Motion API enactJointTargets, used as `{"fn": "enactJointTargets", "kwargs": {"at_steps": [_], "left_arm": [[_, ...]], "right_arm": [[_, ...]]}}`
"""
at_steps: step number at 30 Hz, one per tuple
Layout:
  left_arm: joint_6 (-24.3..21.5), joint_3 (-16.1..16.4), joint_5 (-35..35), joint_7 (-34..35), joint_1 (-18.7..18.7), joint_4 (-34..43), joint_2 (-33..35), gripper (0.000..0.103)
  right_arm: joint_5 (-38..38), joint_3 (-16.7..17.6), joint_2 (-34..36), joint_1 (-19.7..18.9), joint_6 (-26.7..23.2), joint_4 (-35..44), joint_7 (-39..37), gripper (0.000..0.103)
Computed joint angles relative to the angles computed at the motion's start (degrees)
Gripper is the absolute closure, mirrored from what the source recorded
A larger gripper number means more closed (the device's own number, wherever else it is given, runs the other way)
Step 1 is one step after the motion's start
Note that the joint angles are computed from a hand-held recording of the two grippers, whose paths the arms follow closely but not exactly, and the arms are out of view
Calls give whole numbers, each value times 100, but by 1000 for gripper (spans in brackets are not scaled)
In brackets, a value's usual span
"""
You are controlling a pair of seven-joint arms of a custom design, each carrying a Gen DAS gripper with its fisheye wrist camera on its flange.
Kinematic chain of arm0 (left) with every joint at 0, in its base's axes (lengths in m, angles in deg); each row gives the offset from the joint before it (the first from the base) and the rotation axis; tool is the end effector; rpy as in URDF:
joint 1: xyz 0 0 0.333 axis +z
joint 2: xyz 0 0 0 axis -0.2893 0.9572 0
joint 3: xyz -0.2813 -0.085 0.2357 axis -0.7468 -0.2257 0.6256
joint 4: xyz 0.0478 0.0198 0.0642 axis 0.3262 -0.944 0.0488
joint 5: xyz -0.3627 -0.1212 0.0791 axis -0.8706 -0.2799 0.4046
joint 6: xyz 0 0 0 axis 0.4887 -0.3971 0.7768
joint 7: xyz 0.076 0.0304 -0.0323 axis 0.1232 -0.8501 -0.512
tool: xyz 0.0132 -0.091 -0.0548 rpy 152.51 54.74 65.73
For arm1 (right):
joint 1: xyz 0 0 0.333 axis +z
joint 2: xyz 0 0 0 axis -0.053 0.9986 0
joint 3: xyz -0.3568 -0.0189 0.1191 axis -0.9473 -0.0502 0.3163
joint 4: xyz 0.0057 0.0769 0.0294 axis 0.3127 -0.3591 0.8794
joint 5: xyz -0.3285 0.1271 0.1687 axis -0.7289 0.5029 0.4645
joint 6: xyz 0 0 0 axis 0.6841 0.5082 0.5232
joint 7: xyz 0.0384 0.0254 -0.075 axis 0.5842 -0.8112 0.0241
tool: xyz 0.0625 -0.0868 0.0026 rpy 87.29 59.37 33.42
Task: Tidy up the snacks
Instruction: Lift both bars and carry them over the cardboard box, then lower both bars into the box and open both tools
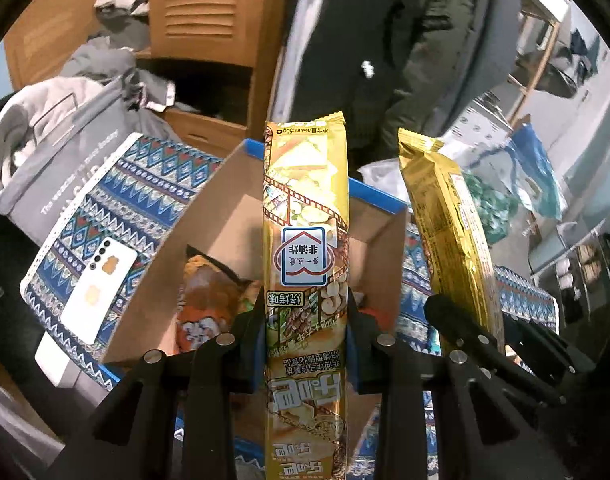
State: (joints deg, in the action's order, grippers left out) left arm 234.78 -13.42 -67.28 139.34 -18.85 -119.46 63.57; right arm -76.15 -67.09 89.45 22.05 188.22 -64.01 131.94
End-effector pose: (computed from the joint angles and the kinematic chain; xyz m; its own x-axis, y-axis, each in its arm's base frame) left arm 0.6580 -0.1233 0.5424 -0.1430 -0.9693 0.1999 -0.8523 0.0179 -0.5227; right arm 0.6301 0.3147 0.5266 0.0027 -0.9817 -0.1905 -0.8103 0.1095 -0.5757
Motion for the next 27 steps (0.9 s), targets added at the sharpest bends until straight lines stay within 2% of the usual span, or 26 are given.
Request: {"fn": "enactJointTargets", "kwargs": {"at_steps": [9,19,21,25,27], "left_arm": [[-40,71,61,-41,124,210,262,72],[-270,96,144,-168,213,391,536,71],[-268,78,84,-167,247,396,544,70],[-137,176,319,-355,181,374,526,54],[-107,185,360,-437,193,352,505,49]], "right_arm": [[421,136,525,24,-289,656,-380,73],[806,168,842,31,-475,1015,-656,72],[842,167,888,43,-513,1087,-712,69],[598,-14,868,196,-432,1095,-545,68],[515,-61,851,222,-438,1086,-468,60]]}}
